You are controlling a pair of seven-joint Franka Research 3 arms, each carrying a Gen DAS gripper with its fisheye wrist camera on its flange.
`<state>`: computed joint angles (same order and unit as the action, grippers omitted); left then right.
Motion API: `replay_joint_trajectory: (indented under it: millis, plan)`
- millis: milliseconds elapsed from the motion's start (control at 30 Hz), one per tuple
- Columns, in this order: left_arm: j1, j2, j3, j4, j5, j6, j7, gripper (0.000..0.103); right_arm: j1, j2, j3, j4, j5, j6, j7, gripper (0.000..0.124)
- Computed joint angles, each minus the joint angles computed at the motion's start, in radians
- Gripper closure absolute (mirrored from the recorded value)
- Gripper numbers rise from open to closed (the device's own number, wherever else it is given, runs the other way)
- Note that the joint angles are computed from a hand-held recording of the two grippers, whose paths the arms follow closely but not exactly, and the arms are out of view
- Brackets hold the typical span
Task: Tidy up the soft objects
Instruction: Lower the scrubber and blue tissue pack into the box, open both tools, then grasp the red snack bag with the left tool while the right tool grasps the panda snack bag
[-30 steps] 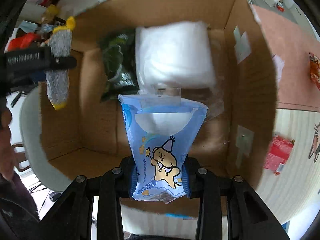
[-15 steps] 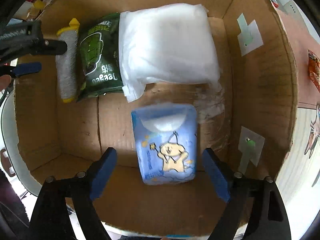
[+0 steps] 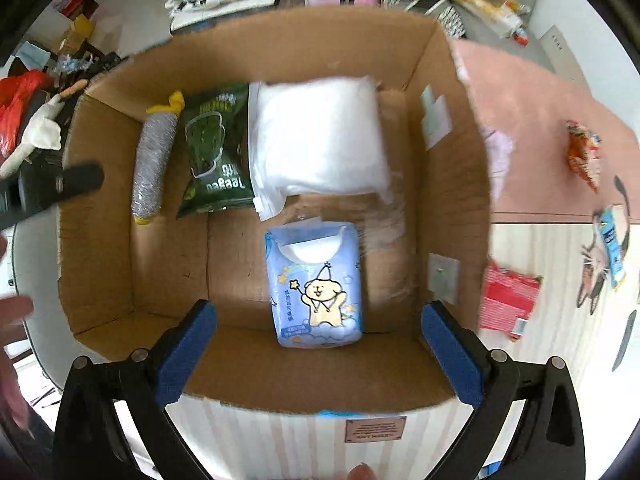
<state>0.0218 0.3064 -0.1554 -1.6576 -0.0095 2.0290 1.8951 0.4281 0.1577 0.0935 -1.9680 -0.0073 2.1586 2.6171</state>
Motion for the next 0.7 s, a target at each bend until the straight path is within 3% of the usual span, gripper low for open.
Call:
replay_joint_trajectory:
  millis: [200,400,600,700]
  plan:
    - [0.019,-0.187,0.014,-0.217,-0.047,0.123,0.044,0.000,0.024,-0.088,0.020,-0.036,-0.112,-0.023,0.091,0.021]
    - [0.011,-0.324,0.044,-0.340,-0.111,0.174,0.087,0.000,0.036,-0.179,0.059,-0.088,-0.179,-0.036,0.162,0.021]
    - [-0.011,-0.438,0.074,-0.425,-0.157,0.173,0.100,0.000,0.030,-0.261,0.089,-0.140,-0.173,0.001,0.186,0.021]
    - [-0.032,-0.472,0.080,-0.436,-0.186,0.132,0.092,0.000,0.016,-0.333,0.095,-0.204,-0.140,0.037,0.181,0.021]
